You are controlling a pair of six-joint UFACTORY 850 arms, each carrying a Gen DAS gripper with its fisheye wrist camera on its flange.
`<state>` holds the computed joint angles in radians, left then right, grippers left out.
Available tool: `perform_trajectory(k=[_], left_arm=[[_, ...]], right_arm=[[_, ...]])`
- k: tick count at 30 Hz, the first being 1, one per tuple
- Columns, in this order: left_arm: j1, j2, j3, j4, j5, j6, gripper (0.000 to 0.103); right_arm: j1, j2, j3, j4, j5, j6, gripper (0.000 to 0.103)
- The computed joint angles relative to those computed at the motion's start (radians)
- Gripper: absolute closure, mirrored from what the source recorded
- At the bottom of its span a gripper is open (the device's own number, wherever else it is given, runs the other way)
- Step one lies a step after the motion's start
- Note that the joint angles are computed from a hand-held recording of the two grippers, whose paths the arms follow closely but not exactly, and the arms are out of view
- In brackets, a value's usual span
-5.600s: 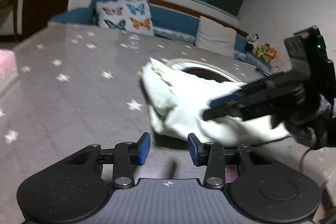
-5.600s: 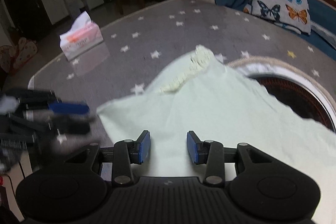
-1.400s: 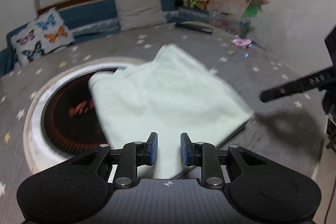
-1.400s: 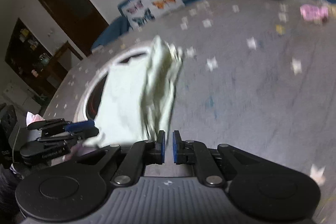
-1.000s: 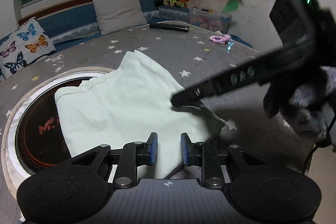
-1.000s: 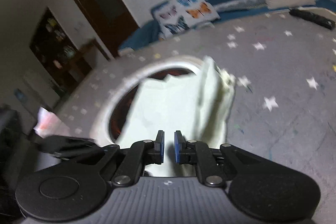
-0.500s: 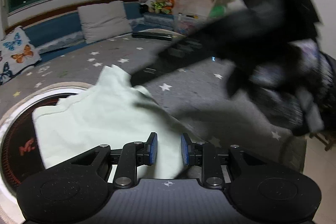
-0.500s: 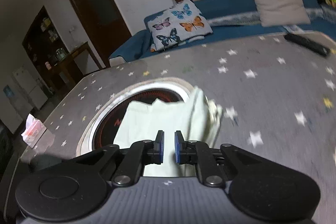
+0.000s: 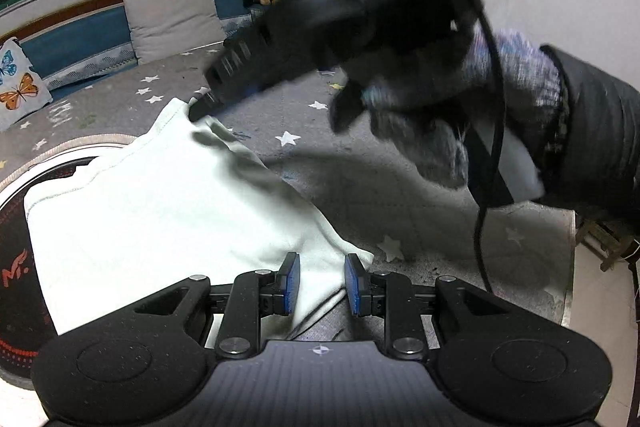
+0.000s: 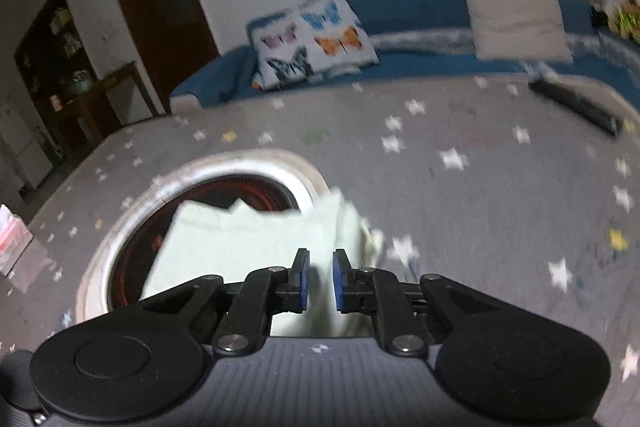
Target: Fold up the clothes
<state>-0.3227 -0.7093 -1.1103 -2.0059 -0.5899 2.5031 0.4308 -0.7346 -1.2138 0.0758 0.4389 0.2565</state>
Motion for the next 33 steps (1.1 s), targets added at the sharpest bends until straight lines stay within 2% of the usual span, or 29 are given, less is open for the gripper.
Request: perform_trajectory(k=[3,8,12,16,21,28,29,33], left_arm=[[0.003,-0.006,-0.005,0.007,-0.006,-0.004,0.076],[0.011,-0.01,-0.014,0.036,-0.015,-0.032,0.075],[0.032,-0.003,-0.023,0.048,-0.02,-0.048,0.073],[0.058,-0.006,-0.06,-0.038,0.002,-0.021,0.073],[0.086,-0.074,-0.187,-0.14,0.09,-0.079,0.073],[0.11,-0.199,-0.373,-0.068,0.183,-0.262,0.074],[0.114,-0.19,-0.356,-0.073,0.183,-0.267,0.074],[0.127,-0.22,-0.393,-0.003,0.179,-0.392,0.083]], right_arm=[[0.004,-0.008,-0.026,-0.058,0.014,0.008,0.092],[-0.009,-0.101,-0.149,-0.066,-0.12,0.026,0.092],[-0.036,-0.109,-0.137,-0.212,-0.096,0.228,0.092],[-0.034,-0.1,-0.126,-0.214,-0.096,0.208,0.091],[-0.039,-0.104,-0.123,-0.244,-0.078,0.246,0.091],[-0.038,-0.105,-0.124,-0.235,-0.079,0.229,0.091],[-0.038,-0.105,-0.123,-0.238,-0.076,0.23,0.091],[-0.042,-0.106,-0.119,-0.259,-0.066,0.254,0.091]])
